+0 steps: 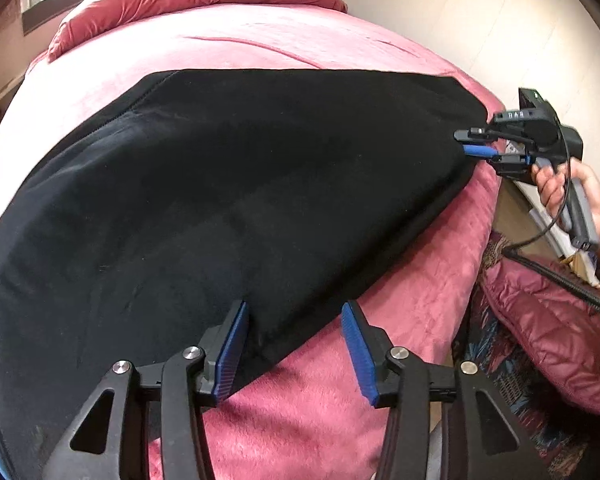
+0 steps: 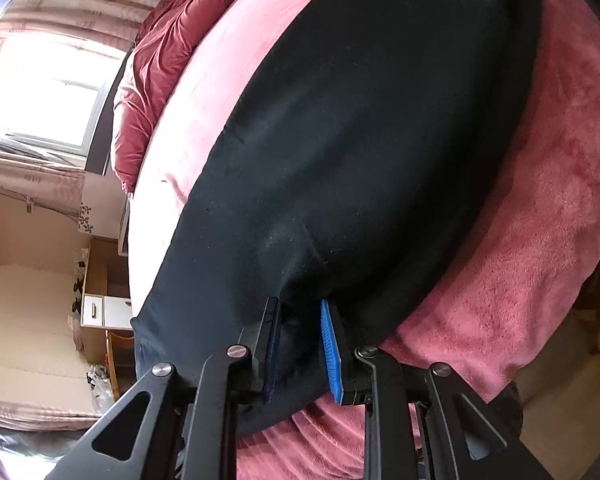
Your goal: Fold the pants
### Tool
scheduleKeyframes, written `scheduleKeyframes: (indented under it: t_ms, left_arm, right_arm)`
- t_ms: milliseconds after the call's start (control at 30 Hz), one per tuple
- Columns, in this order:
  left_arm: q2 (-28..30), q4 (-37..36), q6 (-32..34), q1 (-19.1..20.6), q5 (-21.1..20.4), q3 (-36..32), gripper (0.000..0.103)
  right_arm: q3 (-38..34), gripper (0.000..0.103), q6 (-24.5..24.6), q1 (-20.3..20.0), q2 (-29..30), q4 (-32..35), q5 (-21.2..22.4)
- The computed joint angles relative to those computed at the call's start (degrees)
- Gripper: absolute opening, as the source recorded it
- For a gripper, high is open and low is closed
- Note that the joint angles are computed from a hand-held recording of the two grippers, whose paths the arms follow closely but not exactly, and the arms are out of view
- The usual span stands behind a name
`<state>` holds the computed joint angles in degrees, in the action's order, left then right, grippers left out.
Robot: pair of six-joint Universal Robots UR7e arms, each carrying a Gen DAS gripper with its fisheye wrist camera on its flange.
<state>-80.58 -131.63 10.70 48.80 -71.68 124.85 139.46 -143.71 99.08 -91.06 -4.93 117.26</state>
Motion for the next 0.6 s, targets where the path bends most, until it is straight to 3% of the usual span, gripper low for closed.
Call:
scheduleKeyframes:
  t_ms: [67,100,233,433,533,600]
  left_arm:
    - [0.3,-0.6,-0.4,0.9,-1.3,-0.3,0.044]
    - [0.4,-0.8,-0.4,1.2,-1.2,-0.5,0.031]
    - [-0.1,-1.3,-0.4,2.5,-1.7,-1.1,0.005]
    - [-3.2,0.8,1.6,3.1,-5.6,-0.9,0.0]
    - [-3.9,3.1,2.2,3.4,-6.3,-0.6,0.0]
    - [-4.0,3.9,1.9,3.5,-6.0,-0.5,0.0]
  right_arm:
    - [-1.4,0.01,-0.4,2.2,1.8,0.9,3.1]
    - [-1.9,0.009,-0.3,3.0,1.9,1.5,3.9]
    - [-4.3,0.006,-0.2,7.2,3.5,4.1,8.6]
    - [-6.1,0.006,1.6,13.9,4.3,7.6,14.2]
    - [-5.6,0.005,2.6,13.5,5.3,9.0,14.6]
    - [-4.4,0.005,3.1,11.2,5.9,8.8,13.5]
